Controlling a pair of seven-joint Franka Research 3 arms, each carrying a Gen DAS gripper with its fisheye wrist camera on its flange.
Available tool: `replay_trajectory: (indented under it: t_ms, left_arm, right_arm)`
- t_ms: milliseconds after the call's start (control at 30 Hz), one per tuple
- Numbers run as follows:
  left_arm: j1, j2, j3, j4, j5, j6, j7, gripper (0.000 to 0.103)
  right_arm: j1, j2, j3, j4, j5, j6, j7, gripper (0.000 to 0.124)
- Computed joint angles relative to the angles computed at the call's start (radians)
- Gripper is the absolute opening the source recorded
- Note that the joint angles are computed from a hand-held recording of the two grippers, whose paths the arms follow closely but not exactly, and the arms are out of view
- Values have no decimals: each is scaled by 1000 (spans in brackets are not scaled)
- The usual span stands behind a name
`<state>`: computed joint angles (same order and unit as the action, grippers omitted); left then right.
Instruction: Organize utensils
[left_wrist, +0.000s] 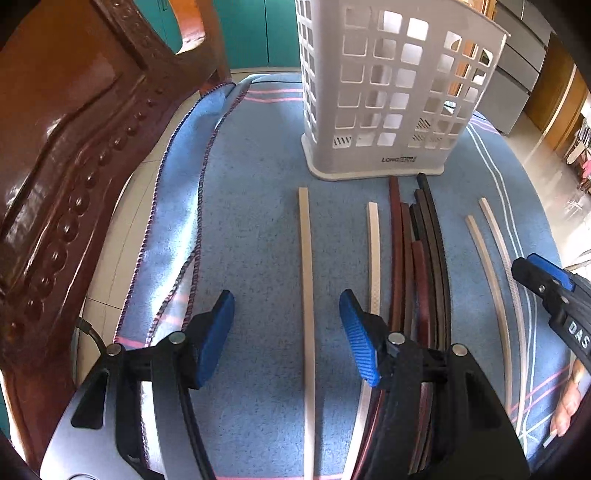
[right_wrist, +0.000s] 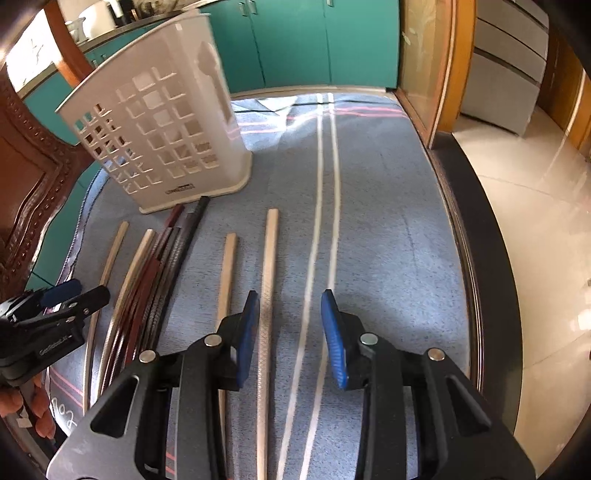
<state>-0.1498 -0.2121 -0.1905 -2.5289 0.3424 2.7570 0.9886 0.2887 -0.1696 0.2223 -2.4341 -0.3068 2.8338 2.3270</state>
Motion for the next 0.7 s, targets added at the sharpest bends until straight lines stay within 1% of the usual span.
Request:
replay_trajectory:
  t_ms: [133,200,267,400,467,567,700]
  left_arm:
    - [22,32,-24,30,74,-13,-74,60]
    - [20,47,-21,47,85,-17,-86,60]
    - [19,63,-18,60,94,-14,-96,61]
    - [12,72,-12,70,98,-21,-95,62]
    - [6,71,-4,66,75,-15,-75,65]
    - [3,77,5,64,45,-5,-41,67]
    - [8,77,4,58,47,9,-30,68]
  right_arm:
    - [-6,39,18,37,-92,-43,47,35]
    - [-8,55,26,62,-195,-74,112,34]
    - [8,62,16,74,-232,-92,139,34]
    - [34,68,-8,84,-259,-106,165,34]
    - [42,75,-13,94,-278,-115,183,34]
    - [54,78,-20,102,-290,-127,196,34]
    - [67,90,-25,116,-298,-139,210,34]
